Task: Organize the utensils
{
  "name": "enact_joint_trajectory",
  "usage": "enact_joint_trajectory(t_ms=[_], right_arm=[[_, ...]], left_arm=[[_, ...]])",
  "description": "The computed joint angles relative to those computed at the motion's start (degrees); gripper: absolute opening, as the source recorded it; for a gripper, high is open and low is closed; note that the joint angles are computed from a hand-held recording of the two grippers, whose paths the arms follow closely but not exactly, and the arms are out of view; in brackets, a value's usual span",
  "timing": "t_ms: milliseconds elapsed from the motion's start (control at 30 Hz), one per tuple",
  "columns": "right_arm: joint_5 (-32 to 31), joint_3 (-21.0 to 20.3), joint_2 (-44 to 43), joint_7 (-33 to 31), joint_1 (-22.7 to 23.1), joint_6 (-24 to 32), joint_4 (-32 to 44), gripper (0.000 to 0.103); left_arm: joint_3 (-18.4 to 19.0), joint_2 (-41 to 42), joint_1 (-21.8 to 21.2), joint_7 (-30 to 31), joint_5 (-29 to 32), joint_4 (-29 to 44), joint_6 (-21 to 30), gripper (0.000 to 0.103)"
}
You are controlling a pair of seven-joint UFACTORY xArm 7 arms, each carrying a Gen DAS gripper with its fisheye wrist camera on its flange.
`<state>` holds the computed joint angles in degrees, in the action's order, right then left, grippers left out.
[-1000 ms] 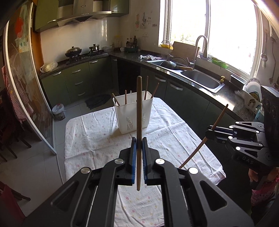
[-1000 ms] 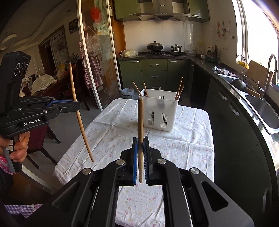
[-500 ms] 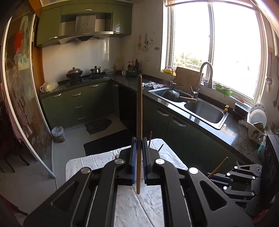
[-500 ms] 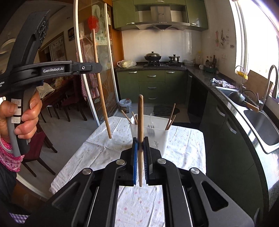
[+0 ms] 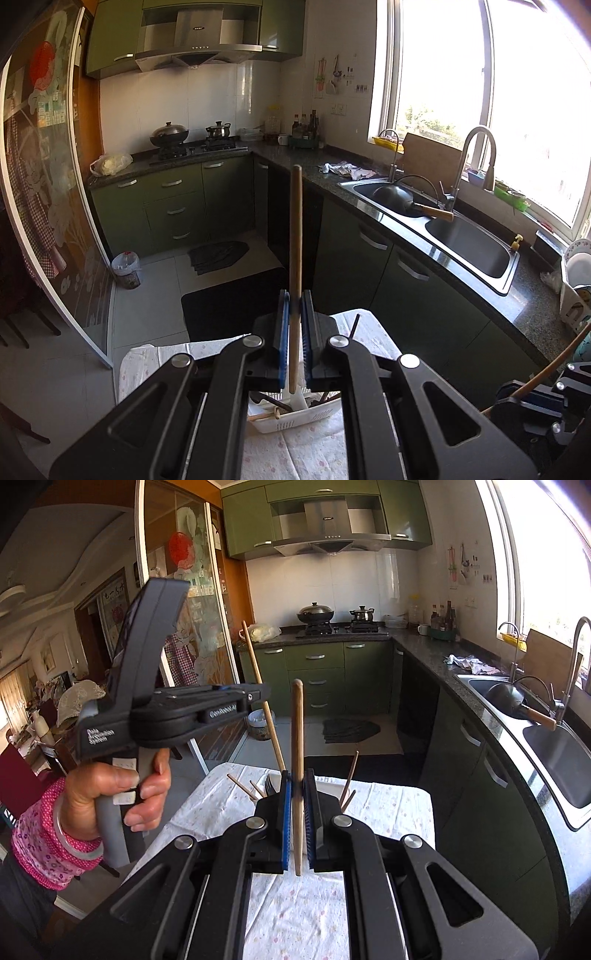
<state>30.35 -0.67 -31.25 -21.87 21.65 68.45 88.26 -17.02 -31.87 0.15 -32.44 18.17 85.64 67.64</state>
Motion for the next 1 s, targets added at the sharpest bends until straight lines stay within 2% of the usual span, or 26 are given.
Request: enact_joint_trajectory(t_ms=[300, 433, 600, 733, 933, 1000], right_arm=[[1.44, 0.58, 5.24, 0.88, 0.05, -2.34, 4.01, 0.007], [1.1, 1.51, 7.53, 2.08, -0.74, -4.59, 6.51, 0.007], [-3.02, 5.15, 12.22, 5.26, -2.32, -10.71, 9.99, 0.007], [-7.16, 7.88, 16.16, 8.09, -2.36, -12.31, 10.76, 0.007], [-11.44, 10.17, 16.33, 9.92, -1.27, -17.6, 2.49, 0.007], [-11.42, 10.24, 14.89, 9.51, -0.52, -20.18, -2.13, 0.007]], left_arm=[[2.59, -3.57, -1.96, 0.06, -2.79, -10.53, -0.97, 0.008], [3.08, -7.16, -2.58, 0.23, -4.15, -13.52, -2.99, 0.02], [1.12, -10.56, -1.78, 1.54, -3.07, -14.86, -3.36, 0.023], [1.01, -12.15, -2.3, 2.6, -4.74, -15.56, -2.42, 0.023], [1.29, -14.35, -2.18, 2.81, -6.38, -17.75, -2.78, 0.023], [1.42, -15.62, -2.32, 2.57, -7.06, -19.17, -3.01, 0.029]])
